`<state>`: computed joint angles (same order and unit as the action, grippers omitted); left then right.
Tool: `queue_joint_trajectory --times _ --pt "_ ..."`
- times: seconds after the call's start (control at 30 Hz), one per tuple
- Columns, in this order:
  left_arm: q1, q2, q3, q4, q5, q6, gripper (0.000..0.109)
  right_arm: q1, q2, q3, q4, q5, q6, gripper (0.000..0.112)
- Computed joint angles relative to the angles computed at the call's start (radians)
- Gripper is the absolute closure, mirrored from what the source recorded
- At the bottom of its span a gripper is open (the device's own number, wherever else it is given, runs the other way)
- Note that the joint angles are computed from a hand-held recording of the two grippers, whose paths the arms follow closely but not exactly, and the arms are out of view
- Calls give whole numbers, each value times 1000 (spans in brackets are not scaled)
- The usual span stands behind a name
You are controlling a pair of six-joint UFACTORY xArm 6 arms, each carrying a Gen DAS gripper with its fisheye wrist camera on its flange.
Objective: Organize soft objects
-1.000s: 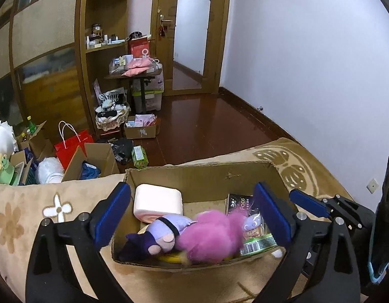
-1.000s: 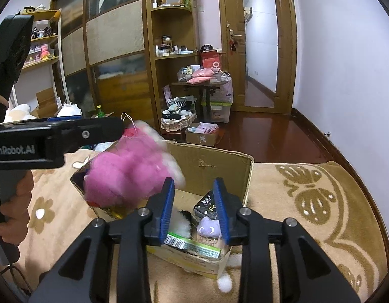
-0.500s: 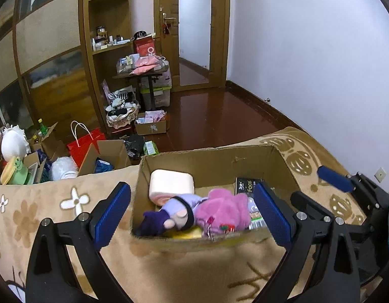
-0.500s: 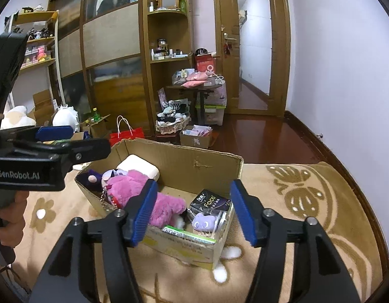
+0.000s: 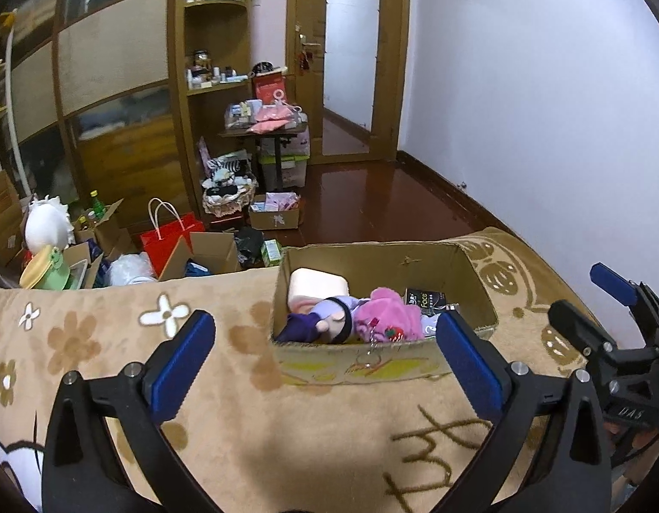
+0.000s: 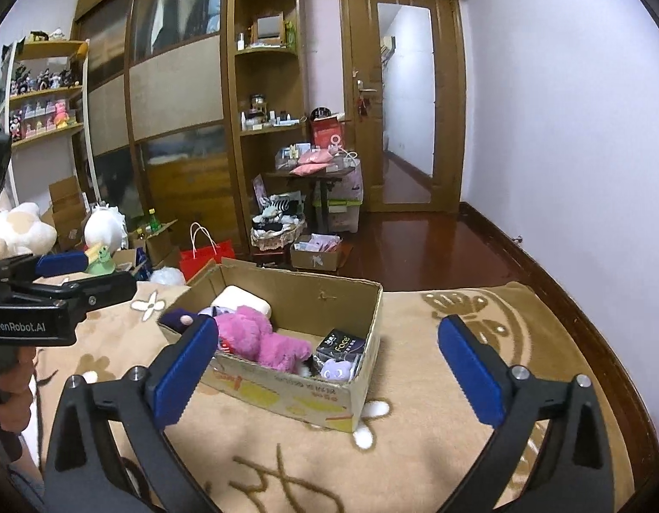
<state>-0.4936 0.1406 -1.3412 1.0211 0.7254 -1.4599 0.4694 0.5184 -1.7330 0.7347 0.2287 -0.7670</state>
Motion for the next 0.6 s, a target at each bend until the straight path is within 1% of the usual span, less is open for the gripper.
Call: queue_joint_trajectory --times 0.1,0.2,0.4,0.5,0.6 --pt "-22 -38 39 13 43 -23 6 7 -52 63 19 -24 -19 9" --pt "-37 -82 95 20 45 -51 6 15 -101 128 25 -50 -29 9" --pt "-72 -147 173 55 62 -122 6 30 -193 246 97 -98 -102 9" --pt "-87 -156 184 64 85 -134 6 35 -222 281 141 -113 -141 9" --pt "-98 -160 198 71 98 -152 6 35 -241 305 158 -125 -148 9"
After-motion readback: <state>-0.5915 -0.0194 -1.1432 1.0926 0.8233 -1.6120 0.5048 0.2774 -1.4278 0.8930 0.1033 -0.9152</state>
